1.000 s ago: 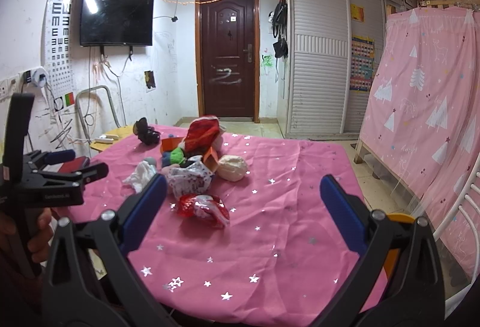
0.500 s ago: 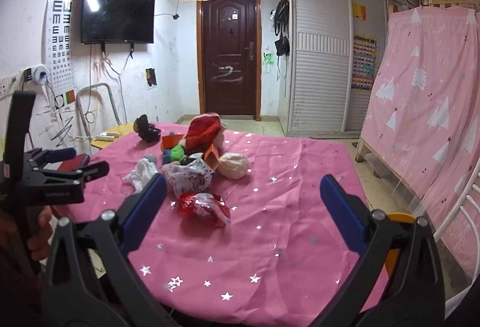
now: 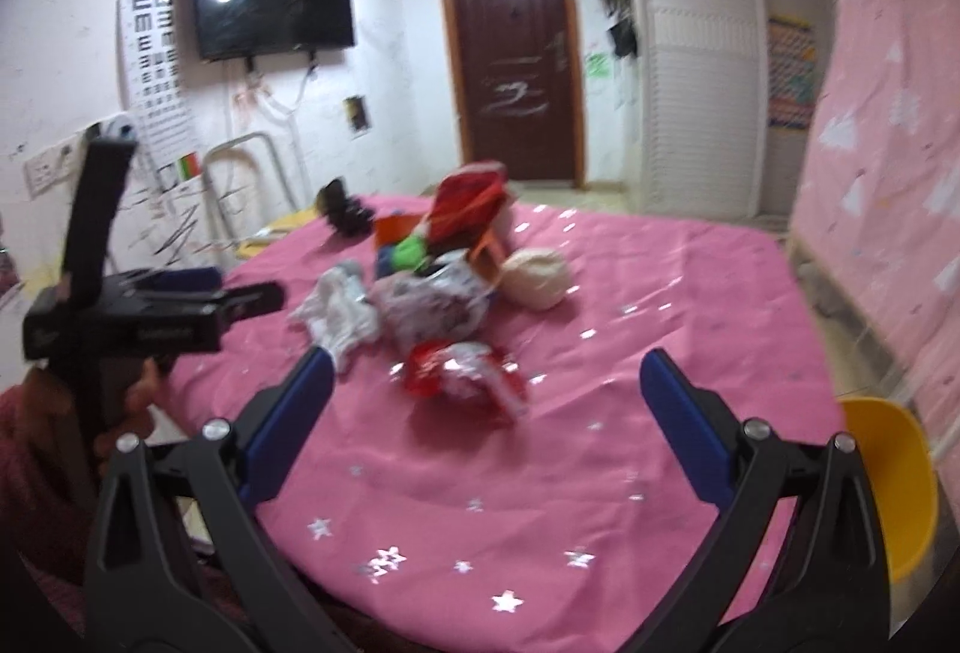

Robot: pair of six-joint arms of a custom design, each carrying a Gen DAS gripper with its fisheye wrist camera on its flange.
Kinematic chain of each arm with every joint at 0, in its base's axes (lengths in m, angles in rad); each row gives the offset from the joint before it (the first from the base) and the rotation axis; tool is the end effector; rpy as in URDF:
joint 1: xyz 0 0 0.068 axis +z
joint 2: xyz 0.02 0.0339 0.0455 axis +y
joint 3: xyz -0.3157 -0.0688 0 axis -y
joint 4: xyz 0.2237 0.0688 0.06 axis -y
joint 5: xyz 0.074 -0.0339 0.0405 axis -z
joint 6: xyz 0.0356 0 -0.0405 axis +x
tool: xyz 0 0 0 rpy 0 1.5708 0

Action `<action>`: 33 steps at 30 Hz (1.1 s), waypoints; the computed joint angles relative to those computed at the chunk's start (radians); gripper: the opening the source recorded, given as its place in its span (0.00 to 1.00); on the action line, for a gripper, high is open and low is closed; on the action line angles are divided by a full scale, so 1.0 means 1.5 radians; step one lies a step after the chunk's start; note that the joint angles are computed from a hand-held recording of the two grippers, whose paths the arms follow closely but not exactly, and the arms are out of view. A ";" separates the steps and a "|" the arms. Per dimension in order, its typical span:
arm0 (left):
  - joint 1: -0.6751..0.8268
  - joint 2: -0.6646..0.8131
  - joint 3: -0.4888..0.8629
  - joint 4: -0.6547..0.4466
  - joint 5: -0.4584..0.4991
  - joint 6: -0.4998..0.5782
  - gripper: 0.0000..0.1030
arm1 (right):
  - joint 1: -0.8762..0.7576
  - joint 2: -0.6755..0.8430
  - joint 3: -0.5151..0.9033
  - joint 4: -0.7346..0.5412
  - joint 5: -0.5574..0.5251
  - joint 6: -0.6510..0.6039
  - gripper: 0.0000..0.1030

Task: Collect trash
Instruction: 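Grasp the white tissue with the left tool while the right tool grasps the red wrapper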

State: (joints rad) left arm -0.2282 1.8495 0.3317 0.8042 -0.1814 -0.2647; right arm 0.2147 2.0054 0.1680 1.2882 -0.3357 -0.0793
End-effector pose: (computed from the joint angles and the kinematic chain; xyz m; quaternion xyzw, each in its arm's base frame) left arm 0.2557 -0.0528 0.1255 -0.0542 0.9050 -0.0211 0.4215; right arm 0.2356 0.0634 0.1121 -0.2068 0.8389 0.1780 0.4710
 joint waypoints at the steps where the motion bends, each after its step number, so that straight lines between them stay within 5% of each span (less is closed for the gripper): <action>1: 0.005 0.008 0.014 -0.011 0.013 0.005 0.91 | 0.006 0.003 0.016 -0.023 0.004 0.000 0.95; 12: 0.006 0.078 0.145 -0.144 0.051 0.019 0.89 | 0.014 0.037 0.189 -0.284 -0.036 0.008 0.93; 14: 0.008 0.084 0.160 -0.162 0.054 0.021 0.73 | 0.020 0.035 0.211 -0.328 -0.026 0.004 0.73; 19: 0.020 0.106 0.190 -0.193 0.092 0.019 0.50 | 0.044 0.042 0.252 -0.396 0.010 -0.009 0.64; 25: 0.024 0.107 0.172 -0.166 0.096 0.020 0.25 | 0.050 0.060 0.269 -0.411 0.021 -0.028 0.38; 33: 0.028 0.067 0.131 -0.141 0.097 0.015 0.13 | 0.020 0.053 0.236 -0.360 -0.038 -0.031 0.34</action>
